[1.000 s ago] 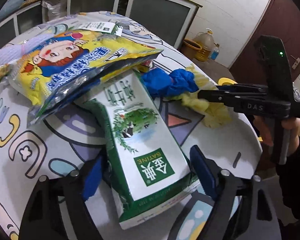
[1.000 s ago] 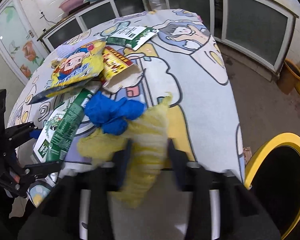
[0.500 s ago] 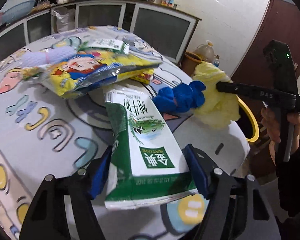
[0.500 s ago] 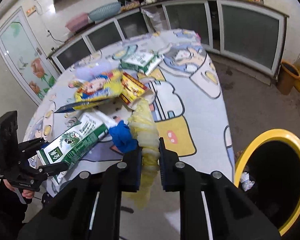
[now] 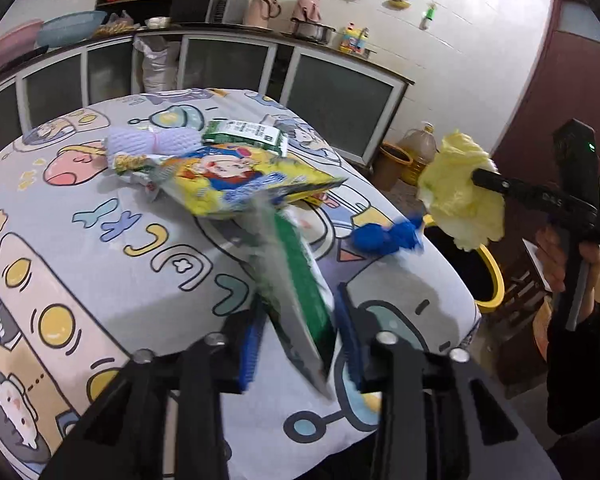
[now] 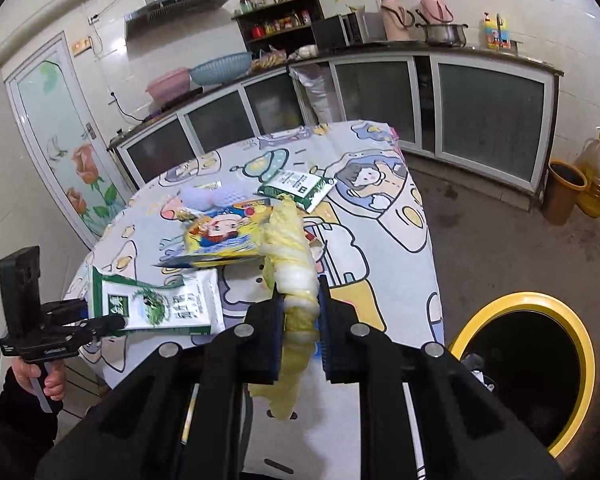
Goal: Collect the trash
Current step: 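Lift both items over the bin and open both tools to drop them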
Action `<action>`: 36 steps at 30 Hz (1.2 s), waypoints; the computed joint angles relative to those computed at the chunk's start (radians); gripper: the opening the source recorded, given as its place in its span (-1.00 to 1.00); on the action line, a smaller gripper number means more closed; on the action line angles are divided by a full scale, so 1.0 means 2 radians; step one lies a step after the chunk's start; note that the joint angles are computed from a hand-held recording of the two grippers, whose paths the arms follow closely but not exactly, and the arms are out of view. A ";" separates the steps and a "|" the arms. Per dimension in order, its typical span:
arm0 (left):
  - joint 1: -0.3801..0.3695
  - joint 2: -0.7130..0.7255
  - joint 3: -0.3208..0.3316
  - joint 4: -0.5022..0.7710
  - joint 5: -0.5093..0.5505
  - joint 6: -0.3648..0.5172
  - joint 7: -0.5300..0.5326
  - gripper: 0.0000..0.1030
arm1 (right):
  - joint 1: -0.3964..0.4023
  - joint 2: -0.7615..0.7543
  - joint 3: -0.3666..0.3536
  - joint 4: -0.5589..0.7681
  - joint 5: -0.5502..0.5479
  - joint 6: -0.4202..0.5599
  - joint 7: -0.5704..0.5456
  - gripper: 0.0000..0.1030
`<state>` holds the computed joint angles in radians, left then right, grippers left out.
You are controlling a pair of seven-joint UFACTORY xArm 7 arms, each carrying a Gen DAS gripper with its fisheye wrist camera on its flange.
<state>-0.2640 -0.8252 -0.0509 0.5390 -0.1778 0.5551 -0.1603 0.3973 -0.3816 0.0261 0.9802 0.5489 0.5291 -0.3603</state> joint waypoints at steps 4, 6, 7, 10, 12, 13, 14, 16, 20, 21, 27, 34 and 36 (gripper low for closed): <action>-0.004 0.002 0.008 -0.008 -0.010 -0.001 -0.002 -0.53 | -0.001 -0.014 0.003 -0.008 -0.009 0.002 0.006 -0.71; -0.002 0.001 0.005 -0.011 -0.010 -0.006 -0.005 -0.54 | -0.001 -0.020 0.003 -0.014 -0.012 0.003 0.009 -0.71; -0.004 -0.002 0.005 -0.013 -0.011 -0.008 -0.004 -0.55 | 0.000 -0.025 0.002 -0.016 -0.012 0.004 0.010 -0.71; -0.009 -0.021 0.002 -0.011 -0.007 -0.010 0.002 -0.56 | 0.004 -0.037 -0.003 -0.023 -0.011 0.003 0.008 -0.71; -0.005 -0.029 -0.005 -0.003 0.000 -0.004 0.000 -0.56 | 0.003 -0.045 -0.007 -0.026 -0.012 0.002 0.010 -0.71; -0.006 -0.030 -0.004 0.000 0.001 -0.002 0.000 -0.56 | 0.002 -0.046 -0.008 -0.028 -0.013 0.001 0.011 -0.71; -0.007 -0.030 -0.004 0.003 0.001 -0.001 0.001 -0.56 | -0.001 -0.050 -0.009 -0.031 -0.016 -0.002 0.015 -0.71; -0.008 -0.025 -0.008 0.012 0.003 0.001 -0.001 -0.56 | 0.000 -0.055 -0.016 -0.038 -0.013 -0.004 0.015 -0.71; -0.026 -0.001 -0.009 0.035 -0.003 -0.011 0.007 -0.56 | -0.014 -0.069 -0.028 -0.057 -0.017 -0.007 0.026 -0.71; -0.033 0.011 -0.011 0.046 -0.005 -0.017 0.010 -0.56 | -0.019 -0.074 -0.030 -0.062 -0.020 -0.007 0.030 -0.71; -0.082 0.121 -0.016 0.129 -0.024 -0.055 0.048 -0.56 | -0.072 -0.096 -0.039 -0.093 -0.061 -0.027 0.064 -0.71; -0.125 0.290 -0.030 0.262 -0.072 -0.069 0.113 -0.56 | -0.140 -0.102 -0.046 -0.124 -0.127 -0.054 0.114 -0.70; -0.123 0.339 -0.044 0.303 -0.079 -0.069 0.124 -0.56 | -0.152 -0.095 -0.051 -0.131 -0.139 -0.059 0.122 -0.70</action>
